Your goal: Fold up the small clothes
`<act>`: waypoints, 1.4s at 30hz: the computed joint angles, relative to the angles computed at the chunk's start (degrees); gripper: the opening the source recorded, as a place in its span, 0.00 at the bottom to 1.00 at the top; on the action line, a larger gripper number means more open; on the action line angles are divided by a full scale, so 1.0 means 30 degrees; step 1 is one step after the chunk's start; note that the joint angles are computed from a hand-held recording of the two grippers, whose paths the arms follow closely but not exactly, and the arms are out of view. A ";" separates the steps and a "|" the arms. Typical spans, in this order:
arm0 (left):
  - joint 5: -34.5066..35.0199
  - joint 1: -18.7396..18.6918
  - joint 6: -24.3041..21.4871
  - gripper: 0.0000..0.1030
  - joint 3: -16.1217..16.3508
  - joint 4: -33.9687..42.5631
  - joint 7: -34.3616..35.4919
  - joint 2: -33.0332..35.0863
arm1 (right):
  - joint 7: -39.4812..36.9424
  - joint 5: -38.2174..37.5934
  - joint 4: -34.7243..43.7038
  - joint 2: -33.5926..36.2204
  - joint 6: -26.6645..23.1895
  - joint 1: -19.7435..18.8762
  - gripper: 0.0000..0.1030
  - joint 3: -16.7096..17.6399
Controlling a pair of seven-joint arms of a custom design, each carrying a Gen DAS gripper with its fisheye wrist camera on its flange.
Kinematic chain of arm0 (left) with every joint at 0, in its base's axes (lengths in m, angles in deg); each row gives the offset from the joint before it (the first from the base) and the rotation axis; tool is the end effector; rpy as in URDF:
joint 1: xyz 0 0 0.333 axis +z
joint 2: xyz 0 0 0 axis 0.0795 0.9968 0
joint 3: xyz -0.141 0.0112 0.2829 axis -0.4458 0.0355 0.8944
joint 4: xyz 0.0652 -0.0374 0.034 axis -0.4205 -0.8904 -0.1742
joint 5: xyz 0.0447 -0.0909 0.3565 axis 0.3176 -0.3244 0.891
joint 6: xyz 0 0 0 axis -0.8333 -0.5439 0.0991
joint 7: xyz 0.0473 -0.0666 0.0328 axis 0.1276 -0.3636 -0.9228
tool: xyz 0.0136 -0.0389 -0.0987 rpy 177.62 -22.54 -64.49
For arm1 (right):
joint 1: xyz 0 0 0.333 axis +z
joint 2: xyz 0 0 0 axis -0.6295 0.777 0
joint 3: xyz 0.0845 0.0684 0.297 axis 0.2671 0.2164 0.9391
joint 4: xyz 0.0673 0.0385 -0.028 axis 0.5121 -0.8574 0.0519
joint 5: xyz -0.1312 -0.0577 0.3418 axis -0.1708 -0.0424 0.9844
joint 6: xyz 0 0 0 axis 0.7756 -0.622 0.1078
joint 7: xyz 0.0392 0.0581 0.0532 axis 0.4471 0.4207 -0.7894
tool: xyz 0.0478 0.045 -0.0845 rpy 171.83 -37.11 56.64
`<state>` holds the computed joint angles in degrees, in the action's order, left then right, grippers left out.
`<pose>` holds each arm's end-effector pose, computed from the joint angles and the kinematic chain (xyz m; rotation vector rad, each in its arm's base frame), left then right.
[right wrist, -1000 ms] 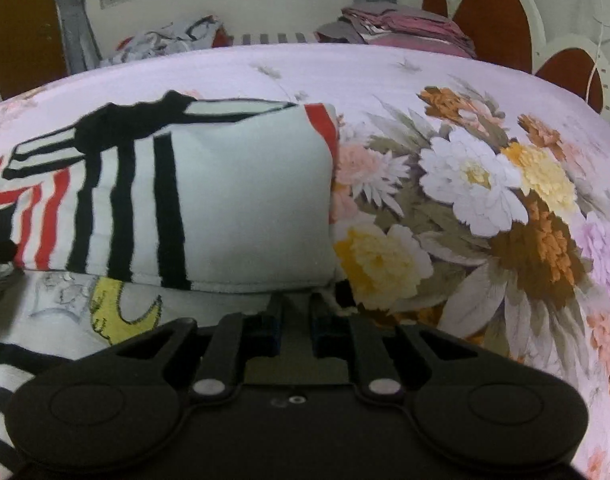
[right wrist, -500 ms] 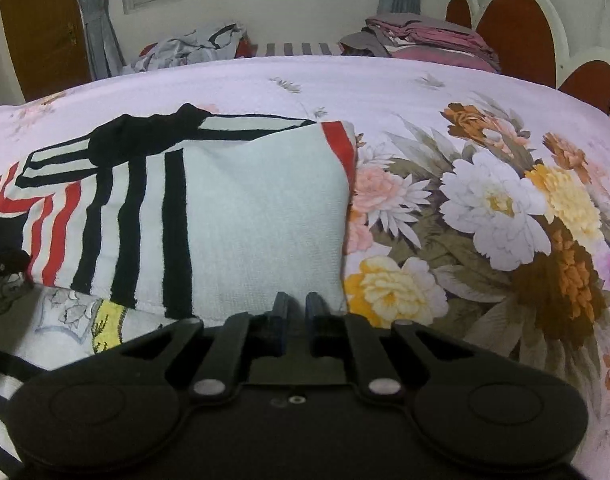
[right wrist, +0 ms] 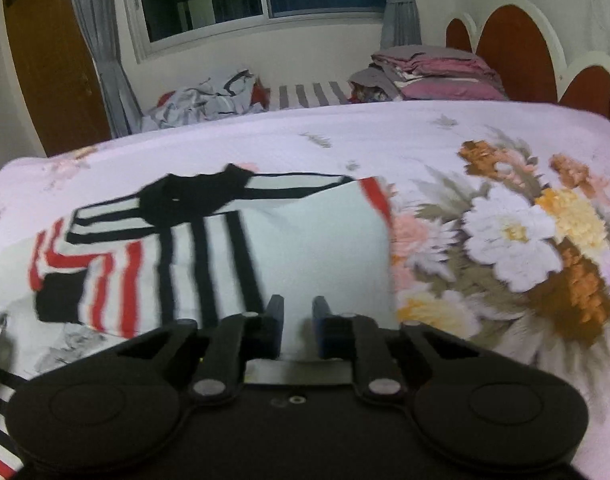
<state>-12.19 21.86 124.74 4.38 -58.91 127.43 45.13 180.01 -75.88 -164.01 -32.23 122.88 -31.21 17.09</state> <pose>0.6383 0.0608 0.4259 -1.7728 1.7560 -0.9770 0.4607 0.1609 0.4755 -1.2521 2.1417 -0.7951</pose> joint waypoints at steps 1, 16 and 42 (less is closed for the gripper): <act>-0.0420 0.0527 -0.0158 0.05 -0.0019 0.0358 0.0163 0.0250 | 0.0134 0.0248 0.0355 0.0360 -0.0055 0.0118 0.14 0.0114; -0.2188 0.3936 -0.5938 0.06 0.1359 0.8544 -0.6673 0.6333 | 0.0233 0.1005 0.6322 0.4936 -0.4025 0.4483 0.24 -0.0582; -0.1598 0.3810 -0.5164 0.04 -0.1273 1.1752 -0.4665 0.8227 | 0.1904 0.1668 0.5501 0.4231 -0.6039 0.4706 0.26 -0.0799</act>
<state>-16.99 33.29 109.25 0.56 -23.65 113.44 69.81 185.72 -70.88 -147.51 -19.54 104.76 -17.10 14.70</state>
